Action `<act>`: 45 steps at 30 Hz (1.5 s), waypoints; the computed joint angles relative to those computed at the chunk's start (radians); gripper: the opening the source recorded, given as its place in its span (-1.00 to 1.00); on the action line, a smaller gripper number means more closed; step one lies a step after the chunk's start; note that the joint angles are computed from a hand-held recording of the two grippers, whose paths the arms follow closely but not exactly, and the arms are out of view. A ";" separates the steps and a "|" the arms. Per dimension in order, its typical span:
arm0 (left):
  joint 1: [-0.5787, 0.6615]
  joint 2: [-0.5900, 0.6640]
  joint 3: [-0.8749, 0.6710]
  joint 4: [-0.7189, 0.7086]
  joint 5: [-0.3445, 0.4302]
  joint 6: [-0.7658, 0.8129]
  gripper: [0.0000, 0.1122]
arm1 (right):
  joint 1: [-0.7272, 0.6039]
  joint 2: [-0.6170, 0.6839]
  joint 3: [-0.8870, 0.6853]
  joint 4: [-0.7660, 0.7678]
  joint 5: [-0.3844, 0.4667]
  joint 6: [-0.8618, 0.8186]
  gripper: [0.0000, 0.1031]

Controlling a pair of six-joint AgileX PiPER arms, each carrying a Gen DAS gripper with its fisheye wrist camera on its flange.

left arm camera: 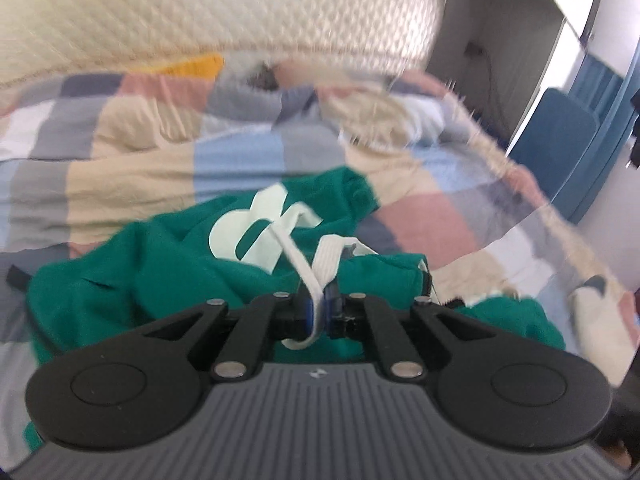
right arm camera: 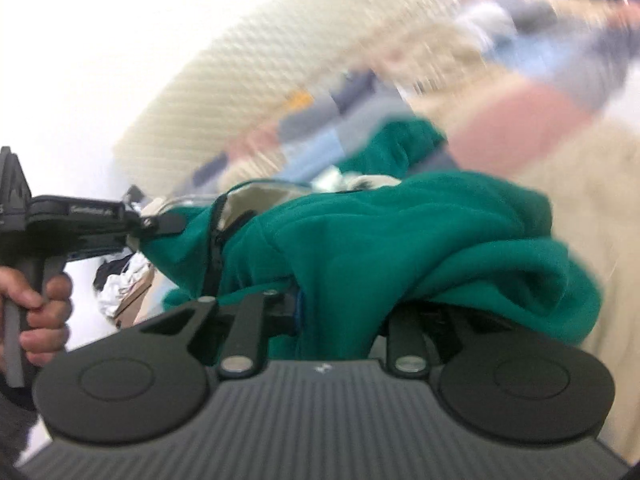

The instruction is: Fold large clothes

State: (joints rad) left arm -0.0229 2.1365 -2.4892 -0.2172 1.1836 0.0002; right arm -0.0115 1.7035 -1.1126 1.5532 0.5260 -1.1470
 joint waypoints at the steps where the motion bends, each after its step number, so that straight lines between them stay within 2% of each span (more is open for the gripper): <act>1: -0.009 -0.082 0.100 0.008 -0.023 -0.013 -0.91 | -0.021 -0.026 0.008 0.012 0.019 -0.032 -0.52; 3: -0.035 -0.256 0.300 0.028 -0.105 -0.051 -0.93 | -0.078 -0.074 -0.001 -0.018 0.078 -0.018 -0.52; 5: -0.066 -0.412 0.493 0.043 -0.226 -0.102 -0.95 | -0.127 -0.103 -0.061 -0.102 0.149 0.042 -0.53; 6: -0.085 -0.479 0.556 0.046 -0.261 -0.130 -0.95 | -0.152 -0.119 -0.096 -0.146 0.192 0.067 -0.53; 11: -0.234 -0.738 0.742 0.160 -0.350 -0.322 -0.95 | -0.224 -0.155 -0.353 -0.337 0.388 0.172 -0.56; 13: -0.283 -0.830 0.826 0.157 -0.380 -0.390 -0.95 | -0.249 -0.156 -0.488 -0.418 0.497 0.220 -0.56; 15: -0.369 -0.907 0.909 0.238 -0.404 -0.502 -0.95 | -0.284 -0.199 -0.510 -0.426 0.547 0.196 -0.56; 19: -0.469 -1.024 1.105 0.272 -0.457 -0.586 -0.94 | -0.400 -0.341 -0.325 -0.356 0.602 0.047 -0.56; 22: -0.596 -1.092 1.252 0.445 -0.464 -0.760 -0.93 | -0.463 -0.414 -0.121 -0.337 0.589 -0.033 -0.56; 25: -0.593 -1.122 1.379 0.362 -0.513 -0.725 -0.73 | -0.533 -0.453 0.046 -0.344 0.584 -0.059 -0.56; 26: -0.595 -1.120 1.408 0.361 -0.521 -0.744 -0.50 | -0.561 -0.474 0.102 -0.341 0.587 -0.074 -0.56; 27: -0.596 -1.115 1.435 0.364 -0.530 -0.767 -0.09 | -0.587 -0.485 0.152 -0.337 0.583 -0.097 -0.55; 29: -0.617 -1.105 1.479 0.366 -0.557 -0.828 0.24 | -0.626 -0.501 0.240 -0.334 0.563 -0.134 -0.55; 31: -0.577 -1.072 1.494 0.267 -0.591 -0.780 0.28 | -0.645 -0.517 0.318 -0.328 0.541 -0.169 -0.55; 34: -0.450 -0.932 1.449 0.097 -0.622 -0.628 0.40 | -0.629 -0.509 0.393 -0.303 0.484 -0.226 -0.55; 36: -0.420 -0.838 1.396 0.071 -0.630 -0.616 0.51 | -0.650 -0.489 0.417 -0.292 0.488 -0.266 -0.55; 38: -0.376 -0.714 1.306 0.017 -0.626 -0.581 0.53 | -0.673 -0.465 0.416 -0.281 0.511 -0.294 -0.54; 39: -0.358 -0.631 1.227 -0.002 -0.608 -0.566 0.53 | -0.688 -0.457 0.421 -0.270 0.525 -0.319 -0.54; 41: -0.336 -0.458 1.040 0.048 -0.552 -0.599 0.53 | -0.706 -0.440 0.427 -0.259 0.542 -0.348 -0.54; 45: -0.322 -0.171 0.671 0.154 -0.385 -0.624 0.53 | -0.716 -0.384 0.406 -0.252 0.555 -0.357 -0.54</act>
